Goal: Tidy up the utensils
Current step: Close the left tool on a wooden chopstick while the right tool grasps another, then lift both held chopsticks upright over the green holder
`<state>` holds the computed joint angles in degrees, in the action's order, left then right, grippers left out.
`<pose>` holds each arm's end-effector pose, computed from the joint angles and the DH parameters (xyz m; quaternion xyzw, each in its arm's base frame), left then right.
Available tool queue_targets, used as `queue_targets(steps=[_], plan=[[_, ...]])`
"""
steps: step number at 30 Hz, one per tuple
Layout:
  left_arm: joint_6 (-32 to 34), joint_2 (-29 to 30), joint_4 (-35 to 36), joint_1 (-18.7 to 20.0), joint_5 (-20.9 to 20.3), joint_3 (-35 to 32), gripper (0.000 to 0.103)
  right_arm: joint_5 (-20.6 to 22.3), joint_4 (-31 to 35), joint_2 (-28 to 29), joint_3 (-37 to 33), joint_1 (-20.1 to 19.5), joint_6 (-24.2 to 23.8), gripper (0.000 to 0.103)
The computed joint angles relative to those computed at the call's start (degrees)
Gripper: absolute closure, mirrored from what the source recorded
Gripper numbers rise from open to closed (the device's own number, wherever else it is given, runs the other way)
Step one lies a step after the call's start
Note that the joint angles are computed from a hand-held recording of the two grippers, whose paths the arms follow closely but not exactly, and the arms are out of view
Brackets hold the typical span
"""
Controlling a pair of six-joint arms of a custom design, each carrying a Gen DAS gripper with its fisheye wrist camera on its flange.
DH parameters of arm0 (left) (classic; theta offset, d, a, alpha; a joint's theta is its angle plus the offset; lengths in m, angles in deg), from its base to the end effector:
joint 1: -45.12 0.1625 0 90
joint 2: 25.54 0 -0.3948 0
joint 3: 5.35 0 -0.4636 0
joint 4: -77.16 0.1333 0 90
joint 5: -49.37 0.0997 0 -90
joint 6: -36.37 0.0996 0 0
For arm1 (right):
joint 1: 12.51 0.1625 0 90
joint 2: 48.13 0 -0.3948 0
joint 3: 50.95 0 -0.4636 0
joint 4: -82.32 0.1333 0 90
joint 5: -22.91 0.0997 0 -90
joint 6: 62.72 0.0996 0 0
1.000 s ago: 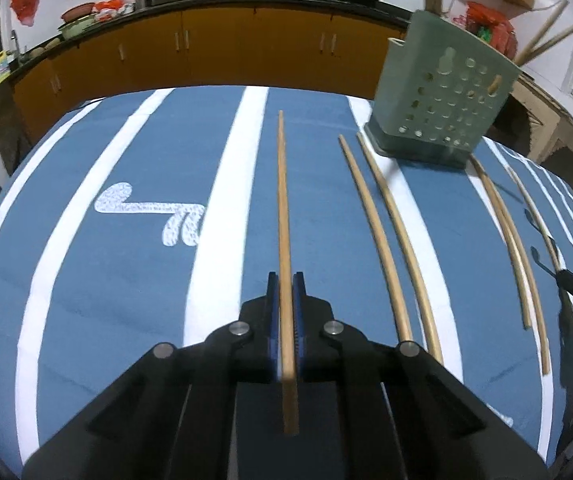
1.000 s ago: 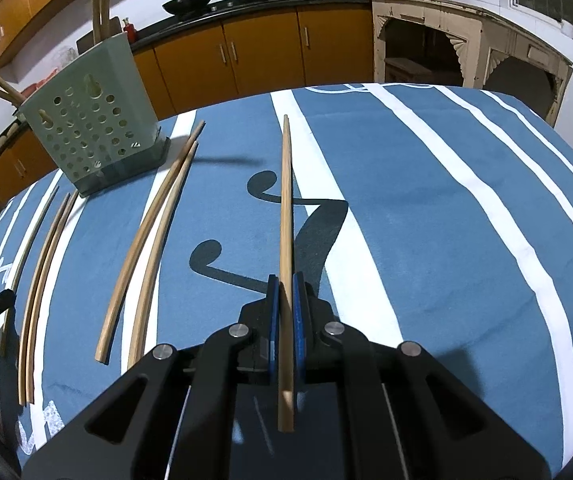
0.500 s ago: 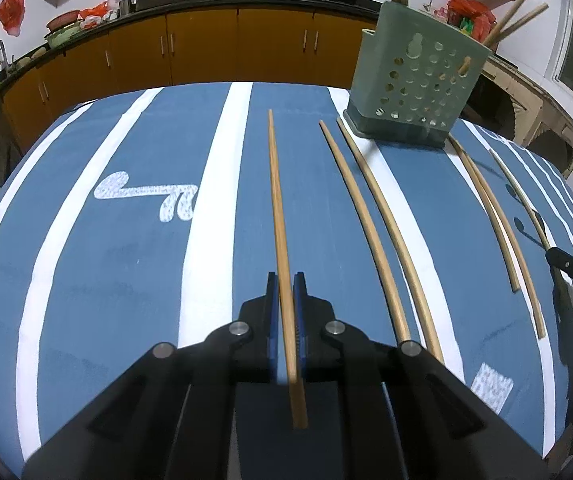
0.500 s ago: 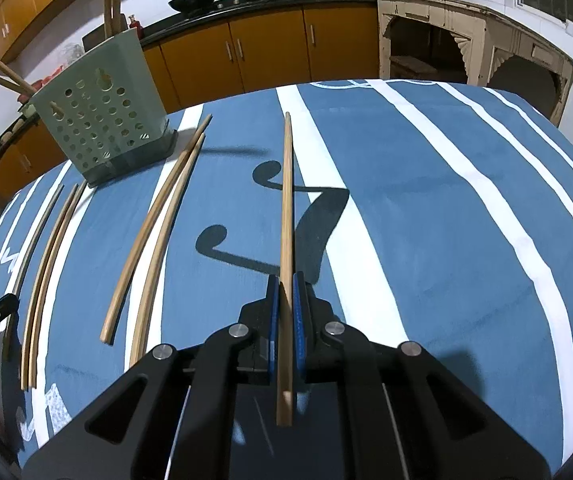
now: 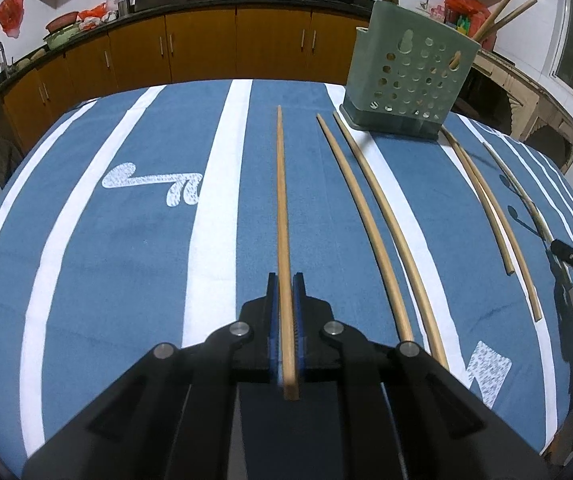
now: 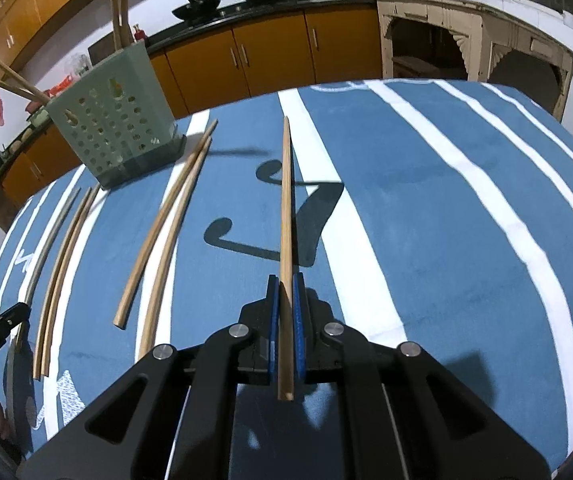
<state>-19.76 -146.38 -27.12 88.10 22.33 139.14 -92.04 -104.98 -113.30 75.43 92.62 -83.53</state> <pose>-0.0778 -0.3760 0.2546 -0.0250 0.8507 -0.3644 0.3780 0.2246 -0.4809 0.1003 0.2228 -0.9037 0.2919 0.2201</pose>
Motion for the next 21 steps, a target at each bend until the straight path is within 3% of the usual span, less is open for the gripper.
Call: queue_targets(steps=[12,21], plan=[[-4.32,-3.71,7.76,-5.69,5.37,-1.33,0.095,2.01,-5.27,-2.20,0.55,1.77,-2.36,0.095],[-3.65,-5.67,7.15,-9.65,9.57,-1.97,0.095,4.72,-8.62,-3.51,0.34,3.01,-3.45,0.095]])
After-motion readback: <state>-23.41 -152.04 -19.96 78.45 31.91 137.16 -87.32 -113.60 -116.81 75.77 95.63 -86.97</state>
